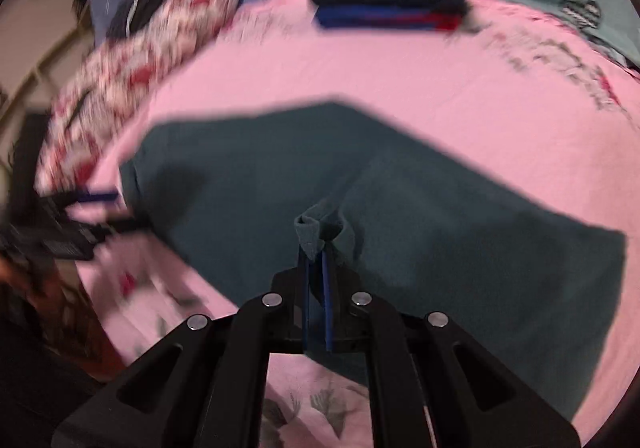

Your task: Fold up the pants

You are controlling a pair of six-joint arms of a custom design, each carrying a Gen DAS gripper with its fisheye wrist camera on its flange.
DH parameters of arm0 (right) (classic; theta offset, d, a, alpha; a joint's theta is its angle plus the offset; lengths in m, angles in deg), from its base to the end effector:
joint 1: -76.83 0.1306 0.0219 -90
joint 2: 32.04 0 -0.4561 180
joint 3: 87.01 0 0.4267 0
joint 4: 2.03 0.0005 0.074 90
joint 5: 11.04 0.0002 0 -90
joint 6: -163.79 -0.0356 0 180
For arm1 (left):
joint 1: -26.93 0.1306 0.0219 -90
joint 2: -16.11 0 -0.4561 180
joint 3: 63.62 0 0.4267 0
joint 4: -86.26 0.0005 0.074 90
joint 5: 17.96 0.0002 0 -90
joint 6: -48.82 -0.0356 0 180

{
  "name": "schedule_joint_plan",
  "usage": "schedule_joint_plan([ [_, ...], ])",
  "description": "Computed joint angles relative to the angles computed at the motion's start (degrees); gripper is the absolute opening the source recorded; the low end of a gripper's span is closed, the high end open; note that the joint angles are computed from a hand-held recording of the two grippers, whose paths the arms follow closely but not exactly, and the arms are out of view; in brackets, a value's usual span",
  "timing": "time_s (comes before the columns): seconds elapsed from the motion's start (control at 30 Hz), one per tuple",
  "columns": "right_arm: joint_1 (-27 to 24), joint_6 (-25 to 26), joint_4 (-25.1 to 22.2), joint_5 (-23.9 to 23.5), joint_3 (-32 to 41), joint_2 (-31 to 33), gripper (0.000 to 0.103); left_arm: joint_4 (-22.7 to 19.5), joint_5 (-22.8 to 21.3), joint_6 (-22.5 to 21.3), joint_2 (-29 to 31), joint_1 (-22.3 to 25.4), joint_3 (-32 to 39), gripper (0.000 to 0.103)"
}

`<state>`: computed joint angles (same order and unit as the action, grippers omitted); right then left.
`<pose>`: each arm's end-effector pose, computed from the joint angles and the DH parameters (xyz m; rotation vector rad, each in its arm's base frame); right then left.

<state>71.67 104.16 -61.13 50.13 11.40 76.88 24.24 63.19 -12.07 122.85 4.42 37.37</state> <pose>0.6248 -0.0397 0.3856 -0.6877 2.5223 0.4960 0.5737 -0.2324 0.4235 -0.1983 2.7191 -0.0433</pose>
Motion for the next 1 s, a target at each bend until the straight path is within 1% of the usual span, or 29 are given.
schedule_joint_plan([
  [0.03,0.1,0.7,1.2,-0.1,-0.8,-0.6,0.012,0.3,0.0,0.0,-0.5,0.2,-0.7,0.101],
  [0.07,0.0,1.8,-0.5,-0.7,-0.2,-0.6,0.023,0.5,-0.1,0.0,-1.2,0.4,-1.5,0.101],
  [0.1,-0.3,2.4,-3.8,-1.9,1.5,0.1,0.026,0.7,-0.2,-0.1,-1.6,0.5,-2.0,0.101],
  [0.13,-1.1,2.7,-8.2,-4.2,3.8,0.9,0.029,0.9,-0.3,-0.1,-2.0,0.6,-2.5,0.101],
  [0.17,-2.1,2.6,-10.6,-7.1,4.9,1.1,0.030,1.1,-0.4,-0.1,-2.4,0.8,-3.0,0.101],
  [0.2,-3.1,1.8,-12.0,-9.8,5.9,1.1,0.031,1.3,-0.6,0.1,-2.7,0.9,-3.4,0.101],
  [0.23,-4.1,-0.1,-12.3,-12.1,6.5,1.1,0.034,1.7,-0.7,0.3,-3.0,1.0,-3.8,0.101],
  [0.27,-5.1,-4.2,-11.3,-13.9,7.0,1.2,0.035,2.0,-0.7,0.8,-3.2,1.1,-4.1,0.101],
  [0.33,-6.5,-10.9,-10.3,-15.4,7.9,1.9,0.035,2.5,-0.7,1.7,-3.6,1.3,-4.6,0.101],
  [0.37,-6.8,-14.2,-9.0,-14.8,8.1,2.5,0.035,2.7,-0.7,2.3,-3.9,1.4,-5.0,0.101],
  [0.43,-6.2,-16.1,-7.1,-11.4,7.6,3.0,0.035,2.6,-0.5,3.0,-4.1,1.7,-5.3,0.101],
  [0.47,-5.7,-15.5,-6.6,-10.2,7.0,3.0,0.035,2.5,-0.5,3.3,-4.1,1.8,-5.4,0.101],
  [0.5,-5.2,-13.6,-6.7,-8.1,6.4,3.1,0.034,2.5,-0.4,3.5,-4.2,2.0,-5.5,0.101],
  [0.53,-4.3,-11.1,-7.6,-4.6,6.2,3.5,0.031,2.4,-0.4,3.6,-4.2,2.2,-5.4,0.101],
  [0.57,-4.0,-8.5,-5.6,-2.2,4.9,2.8,0.030,2.5,-0.6,3.7,-4.4,2.4,-5.6,0.101],
  [0.6,-4.0,-6.3,-5.0,-1.5,4.2,2.3,0.030,2.7,-0.9,3.8,-4.7,2.7,-5.8,0.101],
  [0.63,-3.9,-5.2,-5.6,-0.9,4.7,2.4,0.029,2.8,-1.2,4.0,-5.0,2.8,-6.1,0.101],
  [0.7,-4.2,-4.9,-8.0,0.7,6.2,2.5,0.031,2.9,-1.9,3.8,-5.4,3.6,-6.6,0.101],
  [0.73,-4.4,-5.4,-7.7,0.7,6.4,2.2,0.031,2.8,-2.4,3.9,-5.6,3.9,-6.8,0.101],
  [0.8,-4.5,-7.4,-6.2,0.4,5.8,1.6,0.035,2.9,-2.9,4.8,-5.9,5.2,-7.2,0.101],
  [0.83,-4.8,-7.7,-6.3,1.1,5.1,1.8,0.038,3.6,-1.8,5.9,-6.2,6.1,-7.6,0.101],
  [0.87,-4.8,-8.2,-6.5,1.7,4.0,1.9,0.038,5.0,0.2,7.1,-6.5,7.1,-8.2,0.101],
  [0.9,-5.0,-9.0,-4.9,1.0,3.1,1.5,0.038,6.2,2.2,8.1,-6.6,8.0,-8.5,0.101],
  [0.93,-4.9,-9.5,-4.4,0.9,2.8,1.3,0.041,7.8,5.1,9.5,-6.6,9.0,-8.9,0.100],
  [1.0,-4.4,-9.4,-4.2,1.9,2.5,0.8,0.047,10.1,9.0,11.0,-6.3,10.2,-9.2,0.099],
])
